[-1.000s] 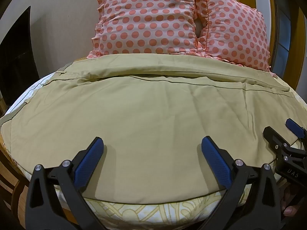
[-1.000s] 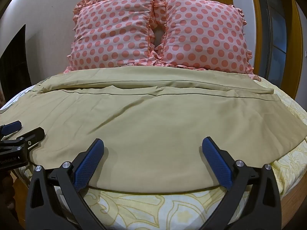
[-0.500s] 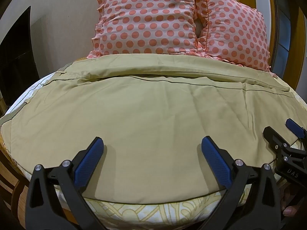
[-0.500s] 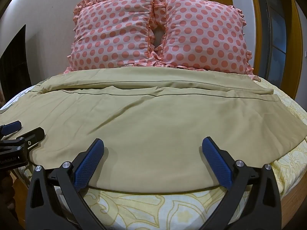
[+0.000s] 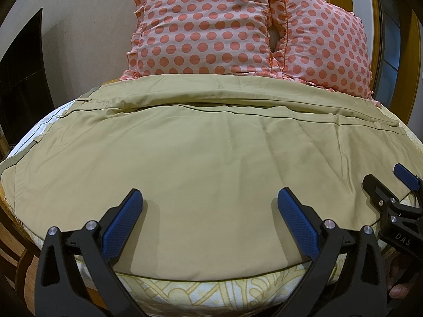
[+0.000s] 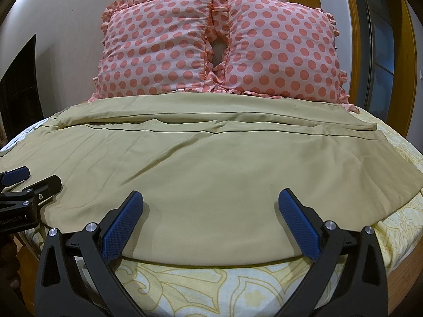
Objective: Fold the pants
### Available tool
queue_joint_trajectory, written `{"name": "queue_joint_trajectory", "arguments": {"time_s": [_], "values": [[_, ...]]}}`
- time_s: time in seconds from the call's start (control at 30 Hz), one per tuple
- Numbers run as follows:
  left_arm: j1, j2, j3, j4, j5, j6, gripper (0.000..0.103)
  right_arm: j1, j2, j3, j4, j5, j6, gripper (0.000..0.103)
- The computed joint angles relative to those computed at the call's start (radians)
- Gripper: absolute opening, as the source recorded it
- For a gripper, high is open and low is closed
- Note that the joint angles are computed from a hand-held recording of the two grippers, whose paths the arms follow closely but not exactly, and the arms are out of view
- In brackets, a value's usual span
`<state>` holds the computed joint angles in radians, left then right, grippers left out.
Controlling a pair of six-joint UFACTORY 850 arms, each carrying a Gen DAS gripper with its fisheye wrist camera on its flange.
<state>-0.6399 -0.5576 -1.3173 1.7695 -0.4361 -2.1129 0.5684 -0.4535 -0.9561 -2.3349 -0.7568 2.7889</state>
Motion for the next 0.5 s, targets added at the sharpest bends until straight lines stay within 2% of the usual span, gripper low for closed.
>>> {"name": "queue_joint_trajectory", "arguments": {"time_s": [0.5], "values": [[0.0, 0.0, 0.0, 0.0, 0.0, 0.0, 0.101, 0.001, 0.0, 0.001, -0.001, -0.005, 0.002, 0.102]]}}
